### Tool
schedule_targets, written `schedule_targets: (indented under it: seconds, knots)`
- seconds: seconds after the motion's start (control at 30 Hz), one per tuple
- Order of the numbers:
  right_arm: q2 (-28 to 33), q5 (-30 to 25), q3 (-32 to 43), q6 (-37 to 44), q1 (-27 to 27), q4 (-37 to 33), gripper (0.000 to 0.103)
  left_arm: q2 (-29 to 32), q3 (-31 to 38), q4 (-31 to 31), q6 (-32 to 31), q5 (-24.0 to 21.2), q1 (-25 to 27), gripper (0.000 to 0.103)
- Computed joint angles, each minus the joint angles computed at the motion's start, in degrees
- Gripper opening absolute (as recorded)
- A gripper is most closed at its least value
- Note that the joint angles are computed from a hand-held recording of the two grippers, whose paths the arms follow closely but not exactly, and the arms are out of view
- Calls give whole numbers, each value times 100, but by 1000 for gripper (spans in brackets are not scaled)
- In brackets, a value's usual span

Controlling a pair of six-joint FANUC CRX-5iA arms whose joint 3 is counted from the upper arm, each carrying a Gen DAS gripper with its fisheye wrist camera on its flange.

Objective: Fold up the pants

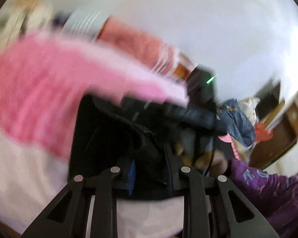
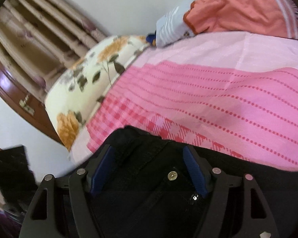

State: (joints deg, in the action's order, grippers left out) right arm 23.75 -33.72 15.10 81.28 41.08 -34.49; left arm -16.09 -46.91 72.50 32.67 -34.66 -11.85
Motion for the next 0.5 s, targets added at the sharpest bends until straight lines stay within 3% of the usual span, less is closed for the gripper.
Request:
schedule_targets:
  seconds: [0.07,0.17,0.3,0.4,0.5]
  knots:
    - [-210,427,-288,-94,-6,-122,71,36,152,-214,-205,240,-131,26]
    - [-410,865,-625,-388,-8,-199,74,339,106,-178,-95,-137,226,26]
    - [-491,558,-638,17,-194,-1047,75,377,-330,-569,130,-355,740,27]
    - [-429,-140,-399,724,-365,-1830,78,211,-742,159,-244,-285,663,27]
    - [-336,-677,-173,869,-150,-1470,78,255,-724,260,-310,-202,589,27]
